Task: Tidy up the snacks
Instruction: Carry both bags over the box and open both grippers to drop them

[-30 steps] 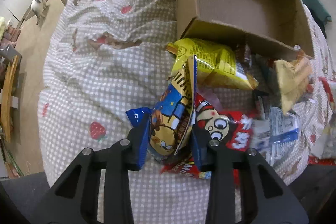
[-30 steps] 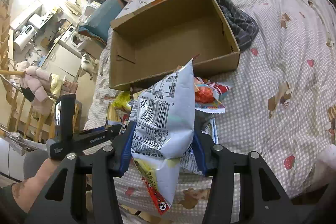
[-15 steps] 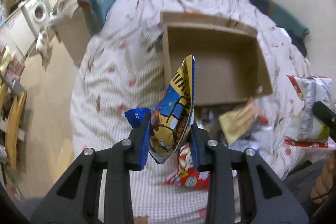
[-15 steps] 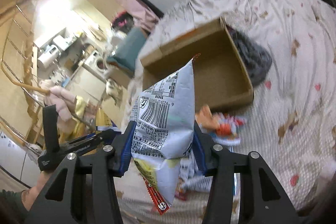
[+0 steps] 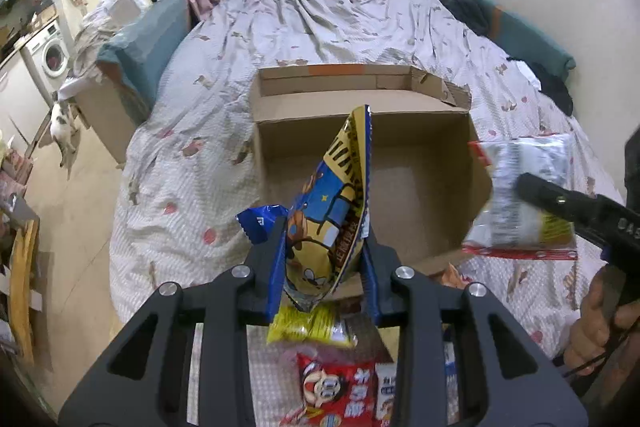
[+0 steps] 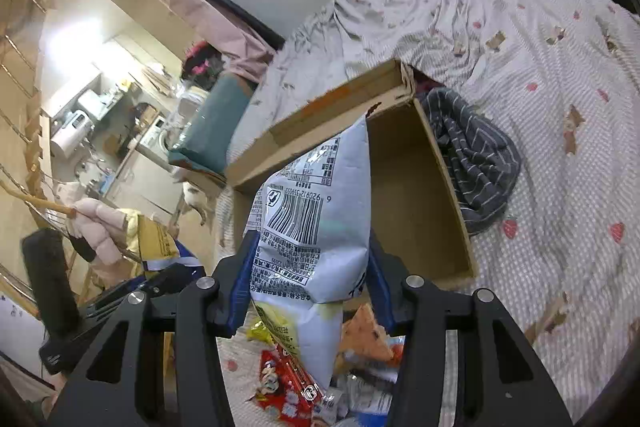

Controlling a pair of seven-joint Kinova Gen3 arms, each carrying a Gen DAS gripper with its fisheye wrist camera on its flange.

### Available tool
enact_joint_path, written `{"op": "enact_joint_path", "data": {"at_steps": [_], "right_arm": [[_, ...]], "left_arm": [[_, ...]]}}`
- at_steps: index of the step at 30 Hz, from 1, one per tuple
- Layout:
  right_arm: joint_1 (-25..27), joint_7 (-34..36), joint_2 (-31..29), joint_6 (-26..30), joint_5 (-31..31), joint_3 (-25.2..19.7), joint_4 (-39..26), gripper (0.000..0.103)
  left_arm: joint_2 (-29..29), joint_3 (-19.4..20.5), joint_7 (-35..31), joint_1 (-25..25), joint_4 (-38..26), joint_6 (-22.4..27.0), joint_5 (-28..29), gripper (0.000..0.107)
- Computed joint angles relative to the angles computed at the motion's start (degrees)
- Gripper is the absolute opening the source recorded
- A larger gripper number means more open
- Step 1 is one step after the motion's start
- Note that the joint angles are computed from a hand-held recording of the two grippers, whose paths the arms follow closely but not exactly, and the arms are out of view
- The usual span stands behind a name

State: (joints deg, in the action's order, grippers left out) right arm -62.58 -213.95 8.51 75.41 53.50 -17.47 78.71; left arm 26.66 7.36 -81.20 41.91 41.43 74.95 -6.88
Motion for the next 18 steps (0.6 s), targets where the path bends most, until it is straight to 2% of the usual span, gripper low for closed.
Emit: {"op": "enact_joint_path", "data": {"at_steps": [4,8,14,18], "right_arm": [[3.2,4.8,0.9,-3.3,-5.3,1.7,0.0,0.052],[5.8,10.9,3.0,-3.7,-11.0,2.8,-1.5,0.052],[7.1,12.5,3.4,-7.0,-14.2,4.5,-0.1,0.052],[7.0,14.7,5.1,-5.5,-15.5,5.1,-1.9,0.052]], "left_arm": [[4.3,-0.6,0.0,2.4,-4.0,2.1,-1.5,0.029],[6.0,-2.2,-0.1,5.2,-3.4,0.5,-4.1,0.029],[8.6,-3.9,-0.6,8.0,-2.9,-1.1,-8.2,0.029],[11.0,-4.0,0.1,7.7,-6.1,1.7,-7.5,0.029]]}}
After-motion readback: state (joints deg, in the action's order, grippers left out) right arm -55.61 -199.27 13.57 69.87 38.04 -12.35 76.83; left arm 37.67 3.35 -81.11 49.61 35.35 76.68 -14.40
